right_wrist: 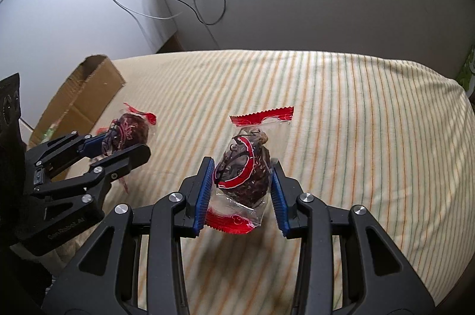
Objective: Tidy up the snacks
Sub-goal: 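Lift the dried fruit bag with the left gripper while the right gripper holds another bag, then carry the fruit bag with the left gripper while the right gripper carries its bag into the box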
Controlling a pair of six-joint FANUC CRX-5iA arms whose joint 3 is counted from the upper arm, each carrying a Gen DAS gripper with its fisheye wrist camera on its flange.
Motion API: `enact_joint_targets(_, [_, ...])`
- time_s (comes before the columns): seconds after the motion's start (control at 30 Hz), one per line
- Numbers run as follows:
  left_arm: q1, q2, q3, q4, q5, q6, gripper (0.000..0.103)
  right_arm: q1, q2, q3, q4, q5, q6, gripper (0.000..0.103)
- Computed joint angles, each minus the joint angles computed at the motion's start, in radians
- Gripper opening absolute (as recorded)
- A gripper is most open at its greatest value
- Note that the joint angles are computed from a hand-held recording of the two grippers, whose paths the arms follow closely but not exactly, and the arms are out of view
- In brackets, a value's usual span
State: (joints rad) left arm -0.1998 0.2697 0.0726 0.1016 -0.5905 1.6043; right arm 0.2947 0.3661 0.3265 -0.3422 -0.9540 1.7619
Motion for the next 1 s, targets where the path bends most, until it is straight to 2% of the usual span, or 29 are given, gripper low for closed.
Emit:
enact_joint_targets(0.23, [0.014,-0.117,-0.108,-0.031,0.071,0.041,0.033,0.032,-0.066,-0.051,-0.018,0.022,0.021,0.038])
enact_joint_targets(0.5, [0.039,-0.228,-0.204,-0.058,0.115,0.088,0.033,0.082,-0.097,-0.057,-0.028,0.028,0.034,0.038])
enact_joint_targets(1.0, [0.144,-0.356,-0.298,-0.126,0.124,0.174,0.033,0.202,-0.041,0.049,-0.009,0.017,0.046,0.038])
